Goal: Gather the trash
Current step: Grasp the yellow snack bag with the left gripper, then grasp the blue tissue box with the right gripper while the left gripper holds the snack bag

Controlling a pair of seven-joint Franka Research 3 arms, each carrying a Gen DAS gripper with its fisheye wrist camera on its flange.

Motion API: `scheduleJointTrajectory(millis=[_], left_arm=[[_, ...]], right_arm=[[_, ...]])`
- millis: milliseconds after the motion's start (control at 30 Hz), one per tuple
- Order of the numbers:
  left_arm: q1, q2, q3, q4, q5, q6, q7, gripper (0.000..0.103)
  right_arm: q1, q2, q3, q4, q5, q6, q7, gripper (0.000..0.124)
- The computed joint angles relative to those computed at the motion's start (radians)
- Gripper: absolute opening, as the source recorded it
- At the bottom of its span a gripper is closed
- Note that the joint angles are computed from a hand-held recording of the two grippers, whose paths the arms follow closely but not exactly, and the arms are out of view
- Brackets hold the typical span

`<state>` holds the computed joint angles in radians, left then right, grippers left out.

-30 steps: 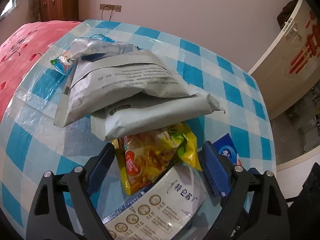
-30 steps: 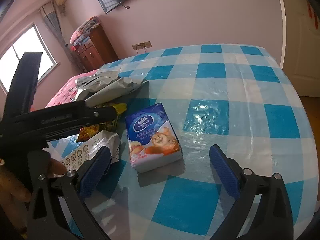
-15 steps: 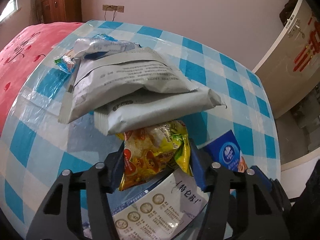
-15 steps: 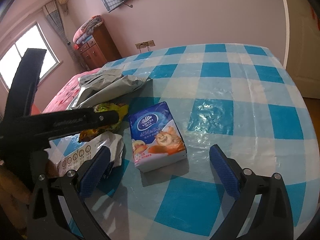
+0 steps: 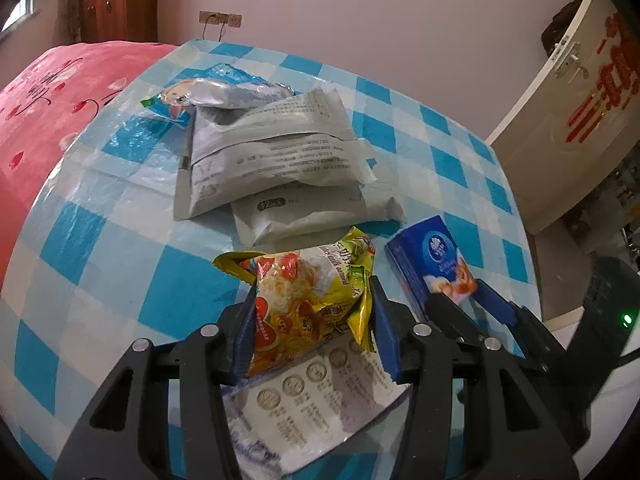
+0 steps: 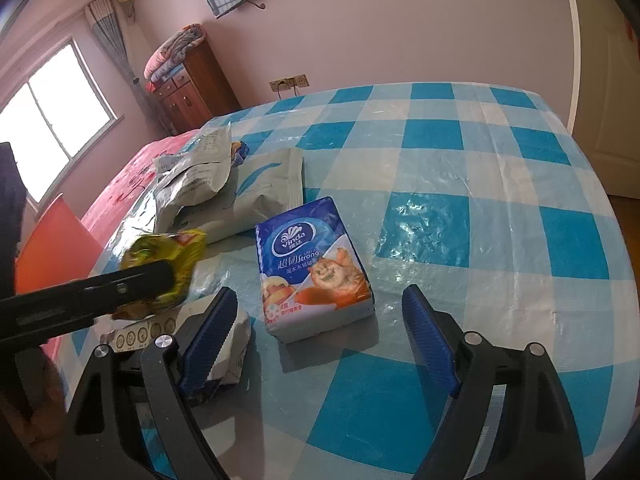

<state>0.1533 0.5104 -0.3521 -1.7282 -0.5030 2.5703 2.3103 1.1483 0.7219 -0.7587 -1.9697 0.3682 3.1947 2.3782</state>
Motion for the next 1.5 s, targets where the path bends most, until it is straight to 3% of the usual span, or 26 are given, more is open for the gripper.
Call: scheduleJointTrajectory(millis=[133,433,500,767,1267,1500], left_arm=[[0.033,-0.031,-0.013,-0.030,-0.040,-0.015,0.053,0.051],[0.059,-0.084,0.019,-0.081,-0.115,-0.037,0.151,0.051],[0.063,-0.088,0.029,-0.081,-0.129,-0.051,0.162,0.051],[0.077,-0.082,0.056,-0.066,-0.162,-0.094,0.202,0.051],[0.109,-0.079,0.079,-0.059,-0.218,-0.136,0.288,0.051],[0.117,-0.071,0.084,-0.048,-0.231,-0.148,0.317,0.051]], right_arm=[[0.012,0.011,-0.019,0.013,-0.018,-0.033,0.012,0.084],[0.017,0.013,-0.034,0.018,-0.075,-0.059,0.055,0.083],[0.026,0.016,-0.045,0.018,-0.091,-0.068,0.075,0.072],[0.043,0.024,-0.074,0.028,-0.162,-0.112,0.143,0.059],[0.074,0.032,-0.126,0.052,-0.360,-0.212,0.315,0.056],[0.122,0.027,-0.169,0.022,-0.445,-0.209,0.422,0.055]])
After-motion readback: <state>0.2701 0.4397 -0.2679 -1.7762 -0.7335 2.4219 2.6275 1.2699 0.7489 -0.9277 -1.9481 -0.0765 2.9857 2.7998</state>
